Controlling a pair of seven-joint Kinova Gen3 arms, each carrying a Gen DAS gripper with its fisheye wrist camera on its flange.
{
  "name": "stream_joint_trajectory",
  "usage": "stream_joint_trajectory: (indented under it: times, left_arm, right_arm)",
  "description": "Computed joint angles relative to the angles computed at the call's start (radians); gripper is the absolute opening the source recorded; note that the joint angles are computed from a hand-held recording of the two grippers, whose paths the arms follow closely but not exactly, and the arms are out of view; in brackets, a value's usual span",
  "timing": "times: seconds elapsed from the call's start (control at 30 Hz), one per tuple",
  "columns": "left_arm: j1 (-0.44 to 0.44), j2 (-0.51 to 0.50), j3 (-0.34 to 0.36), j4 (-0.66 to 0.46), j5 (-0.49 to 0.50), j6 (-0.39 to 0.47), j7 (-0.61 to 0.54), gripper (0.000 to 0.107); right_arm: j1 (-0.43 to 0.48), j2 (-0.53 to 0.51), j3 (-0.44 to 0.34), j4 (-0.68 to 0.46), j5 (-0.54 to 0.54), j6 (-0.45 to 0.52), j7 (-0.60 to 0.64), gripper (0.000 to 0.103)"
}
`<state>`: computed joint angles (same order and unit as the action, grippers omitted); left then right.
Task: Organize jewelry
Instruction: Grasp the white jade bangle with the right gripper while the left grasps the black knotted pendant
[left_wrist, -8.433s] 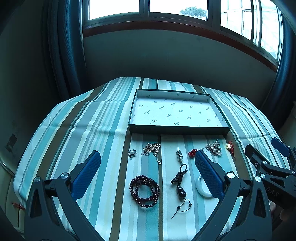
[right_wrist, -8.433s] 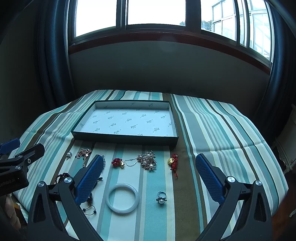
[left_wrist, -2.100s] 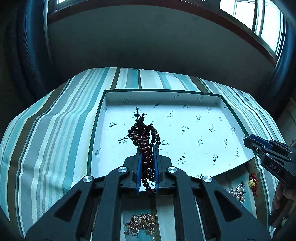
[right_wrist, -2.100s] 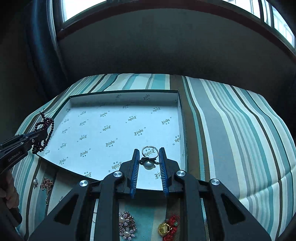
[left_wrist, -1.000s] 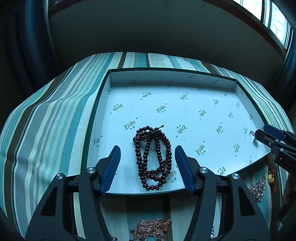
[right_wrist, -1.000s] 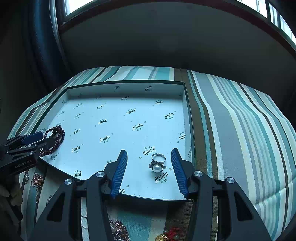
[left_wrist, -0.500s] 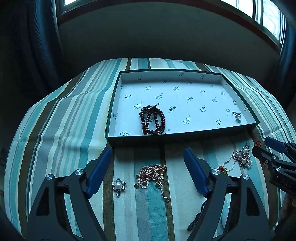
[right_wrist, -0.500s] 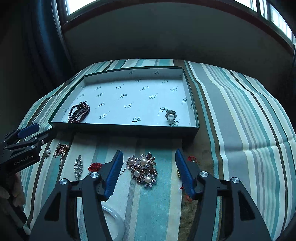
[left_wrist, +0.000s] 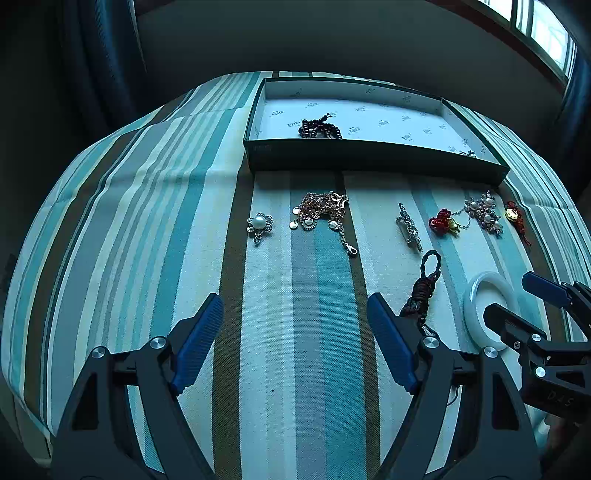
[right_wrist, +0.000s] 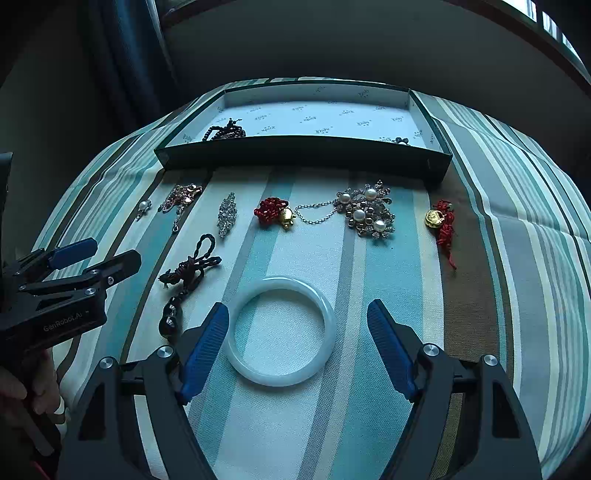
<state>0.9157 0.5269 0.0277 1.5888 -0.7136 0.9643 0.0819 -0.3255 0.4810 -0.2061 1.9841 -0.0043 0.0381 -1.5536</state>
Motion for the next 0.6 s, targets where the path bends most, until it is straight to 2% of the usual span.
stream_joint_trajectory:
  times: [0.1,0.4,0.5,0.53,0.6]
  left_arm:
    - [0.007,-0.003,0.001,0.006,-0.004,-0.004,0.009,0.08]
    - [0.006,0.001,0.005,-0.001,0.002,-0.006,-0.003,0.08]
    - [0.004,0.002,0.005,-0.002,0.006,-0.008,-0.008,0.08]
    - [0.004,0.002,0.005,-0.002,0.007,-0.009,-0.01,0.08]
    - [0.003,0.004,0.005,-0.005,0.01,-0.009,-0.014,0.08]
  right_arm:
    - [-0.043,0.008,0.042,-0.013,0.006,0.014,-0.003,0.08]
    - [-0.056,0.017,0.055,-0.008,0.019,0.01,0.007,0.08]
    - [-0.089,0.014,0.088,0.001,0.025,0.0,0.007,0.08]
    - [-0.104,0.013,0.103,0.003,0.026,-0.003,0.006,0.079]
    - [-0.135,0.009,0.136,0.011,0.029,-0.015,0.005,0.07]
